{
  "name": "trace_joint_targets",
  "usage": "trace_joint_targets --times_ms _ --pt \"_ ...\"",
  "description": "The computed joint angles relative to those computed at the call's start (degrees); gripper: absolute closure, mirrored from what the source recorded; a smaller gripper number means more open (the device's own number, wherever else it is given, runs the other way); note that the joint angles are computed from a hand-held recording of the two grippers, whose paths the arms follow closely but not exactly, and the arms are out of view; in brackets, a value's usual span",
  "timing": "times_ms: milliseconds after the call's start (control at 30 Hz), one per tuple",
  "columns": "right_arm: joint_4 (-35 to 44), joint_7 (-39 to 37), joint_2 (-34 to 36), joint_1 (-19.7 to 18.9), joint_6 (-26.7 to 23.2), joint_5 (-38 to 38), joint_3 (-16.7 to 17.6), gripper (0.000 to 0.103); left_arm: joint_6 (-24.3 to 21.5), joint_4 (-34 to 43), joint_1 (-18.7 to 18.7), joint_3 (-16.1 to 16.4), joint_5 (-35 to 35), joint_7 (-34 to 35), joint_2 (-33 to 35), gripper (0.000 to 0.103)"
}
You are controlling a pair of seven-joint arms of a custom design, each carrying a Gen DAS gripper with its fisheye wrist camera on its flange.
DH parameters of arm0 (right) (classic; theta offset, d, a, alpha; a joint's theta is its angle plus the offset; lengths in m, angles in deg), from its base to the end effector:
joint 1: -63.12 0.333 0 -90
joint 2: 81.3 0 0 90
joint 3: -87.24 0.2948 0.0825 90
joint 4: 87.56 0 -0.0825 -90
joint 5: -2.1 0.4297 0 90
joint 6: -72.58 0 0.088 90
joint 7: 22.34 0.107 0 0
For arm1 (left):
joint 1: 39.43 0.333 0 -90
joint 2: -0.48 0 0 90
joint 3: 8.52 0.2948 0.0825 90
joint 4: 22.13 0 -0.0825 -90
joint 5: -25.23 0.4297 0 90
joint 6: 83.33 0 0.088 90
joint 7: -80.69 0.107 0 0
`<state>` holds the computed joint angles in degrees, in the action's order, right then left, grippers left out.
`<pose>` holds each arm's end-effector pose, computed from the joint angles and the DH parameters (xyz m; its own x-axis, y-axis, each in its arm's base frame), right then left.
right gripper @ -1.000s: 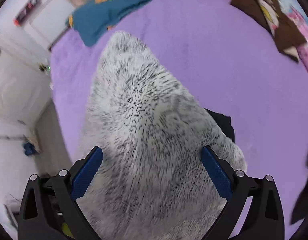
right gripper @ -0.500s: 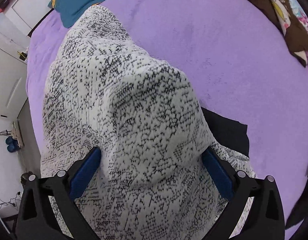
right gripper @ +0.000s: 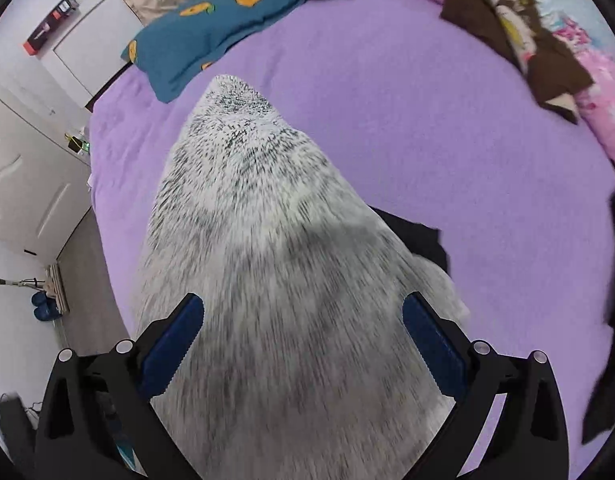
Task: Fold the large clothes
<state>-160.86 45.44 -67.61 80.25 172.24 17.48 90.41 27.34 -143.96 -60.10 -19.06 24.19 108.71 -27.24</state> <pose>0.6347 0.2552 0.6235 0.6719 -0.7194 -0.1763 -0.7324 -0.6101 -0.3022 0.4097 -0.2647 0.6019 0.4925 -0.8436 0.2137 -0.8262 -0.5304 -0.1897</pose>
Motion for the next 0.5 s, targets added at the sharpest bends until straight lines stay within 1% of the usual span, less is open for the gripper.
trace_joint_targets --times_ms 33,67,133,233,267,333,400,500 --pt "-1.4 -0.2 -1.5 -0.2 0.1 0.0 -0.1 0.005 -1.8 2.1 0.2 -0.5 1.0 -0.3 0.3 0.006" --pt "-1.9 -0.3 -2.9 -0.7 -0.9 0.2 -0.4 0.005 -3.2 3.9 0.3 -0.9 1.7 -0.5 0.6 0.006" --pt "0.0 1.6 -3.9 -1.9 -6.0 1.4 -1.0 0.005 -7.1 7.7 0.2 -1.8 2.8 -1.0 1.5 0.006" --pt "-0.9 4.0 -8.0 -3.7 -10.0 3.2 -1.7 0.005 -15.6 16.9 0.4 -3.9 5.5 -2.6 5.6 0.006" --pt "-1.3 4.5 -9.7 -4.2 -11.4 3.2 -1.9 0.005 -17.5 20.1 0.4 -4.8 6.4 -3.8 7.2 0.006" --pt "-2.5 4.2 -13.3 -5.0 -13.6 2.7 -2.1 0.005 -22.5 27.5 0.2 -6.2 7.8 -6.2 10.0 0.006" --pt "-3.3 3.7 -16.3 -5.8 -15.6 2.1 -2.3 0.005 -25.5 31.7 -0.3 -7.1 8.7 -7.9 11.5 0.006" --pt "-3.2 2.2 -19.7 -7.0 -18.7 1.4 -2.6 0.005 -32.6 41.9 -1.4 -9.5 11.3 -11.0 15.9 0.006"
